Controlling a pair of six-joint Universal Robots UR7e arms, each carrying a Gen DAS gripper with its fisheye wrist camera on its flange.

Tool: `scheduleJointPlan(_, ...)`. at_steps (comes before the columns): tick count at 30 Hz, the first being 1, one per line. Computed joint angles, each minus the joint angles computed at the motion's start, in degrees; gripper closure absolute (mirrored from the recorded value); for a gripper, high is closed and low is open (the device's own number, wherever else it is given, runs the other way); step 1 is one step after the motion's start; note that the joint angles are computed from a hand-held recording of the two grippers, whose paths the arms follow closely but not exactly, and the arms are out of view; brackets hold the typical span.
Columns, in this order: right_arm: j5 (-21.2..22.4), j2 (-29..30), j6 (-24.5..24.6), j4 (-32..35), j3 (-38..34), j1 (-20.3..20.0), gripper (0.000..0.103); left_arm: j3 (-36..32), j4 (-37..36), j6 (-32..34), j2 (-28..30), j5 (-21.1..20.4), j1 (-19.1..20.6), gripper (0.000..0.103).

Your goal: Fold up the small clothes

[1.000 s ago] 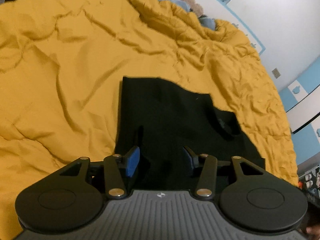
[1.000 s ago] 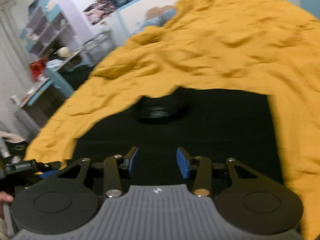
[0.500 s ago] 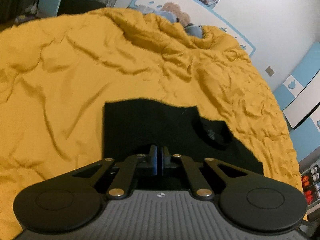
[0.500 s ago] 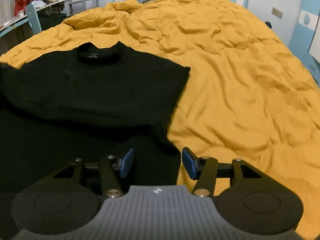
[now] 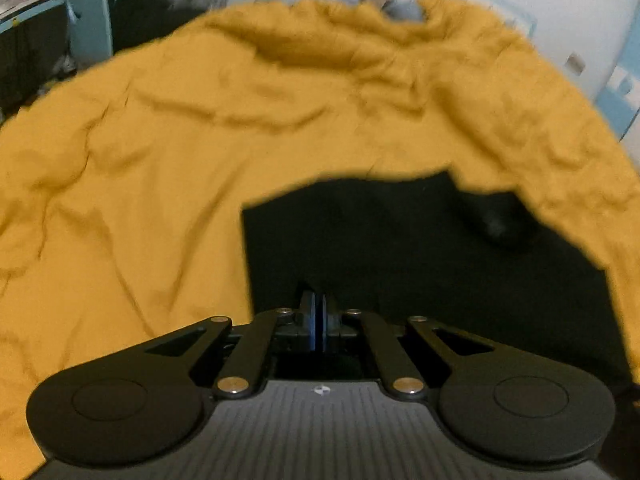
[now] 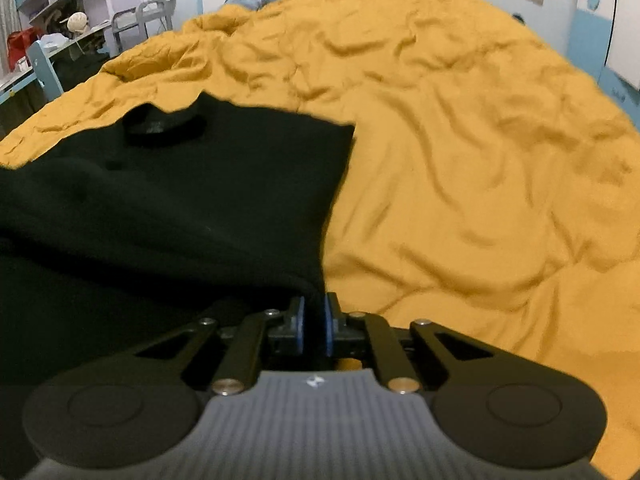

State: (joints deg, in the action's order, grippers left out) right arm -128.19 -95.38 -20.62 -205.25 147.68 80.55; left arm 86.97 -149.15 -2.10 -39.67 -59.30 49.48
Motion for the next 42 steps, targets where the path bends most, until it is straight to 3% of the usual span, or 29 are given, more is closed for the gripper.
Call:
scheduleJointPlan(6, -1.2, -5.3, 2.5, 6.4, 1.2, -1.8, 0.103, 0.1, 1.8, -3.0, -0.7, -1.1, 0.8, 0.094)
scheduleJointPlan(8, 0.6, -8.9, 4.4, 9.2, 1.8, -2.8, 0.103, 0.7, 2.0, -4.5, -2.3, -4.4, 1.3, 0.072)
scheduleJointPlan(10, 1.8, -10.7, 5.6, 10.2, 1.9, -2.6, 0.097, 2.1, 1.8, -6.3, -4.2, -7.9, 2.1, 0.063)
scheduleJointPlan(15, 1.4, -8.4, 5.2, 7.5, 1.0, 1.6, 0.094, 5.0, 2.9, -10.0, -7.2, -13.1, 3.1, 0.059)
scheduleJointPlan(18, 0.7, -4.5, 4.0, 3.9, 0.3, 3.2, 0.088, 6.4, 1.2, -10.5, -7.2, -11.9, 3.1, 0.063)
scheduleJointPlan(20, 0.3, -2.9, 4.9, 3.8, -0.2, 3.0, 0.089, 6.8, -0.2, -10.6, -7.0, -11.9, 3.1, 0.099)
scheduleJointPlan(22, -0.5, -1.9, 6.4, 5.0, -0.5, 2.2, 0.103, 7.5, -2.6, -8.2, -7.4, -11.8, 2.7, 0.099)
scheduleJointPlan(25, 0.1, -2.4, 7.7, 7.6, -0.2, 0.0, 0.103, 7.1, -1.1, -5.5, -8.3, -12.3, 2.4, 0.099)
scheduleJointPlan(29, 0.9, -3.2, 8.4, 8.5, 0.3, -1.6, 0.103, 5.1, 9.2, -3.9, -6.7, -4.1, 1.7, 0.099)
scheduleJointPlan(32, -0.6, -3.0, 8.6, 9.7, -0.2, -1.0, 0.103, 5.1, 8.5, -6.2, -5.9, -4.0, 2.3, 0.097)
scheduleJointPlan(36, -4.4, -5.8, 10.3, 14.2, -0.5, 3.0, 0.103, 5.2, 9.2, -6.6, -6.8, -2.7, 0.8, 0.087)
scheduleJointPlan(42, -7.8, -18.0, 14.3, 28.0, 1.0, 11.3, 0.103, 8.8, 8.8, -1.8, -13.0, -3.0, -1.9, 0.079)
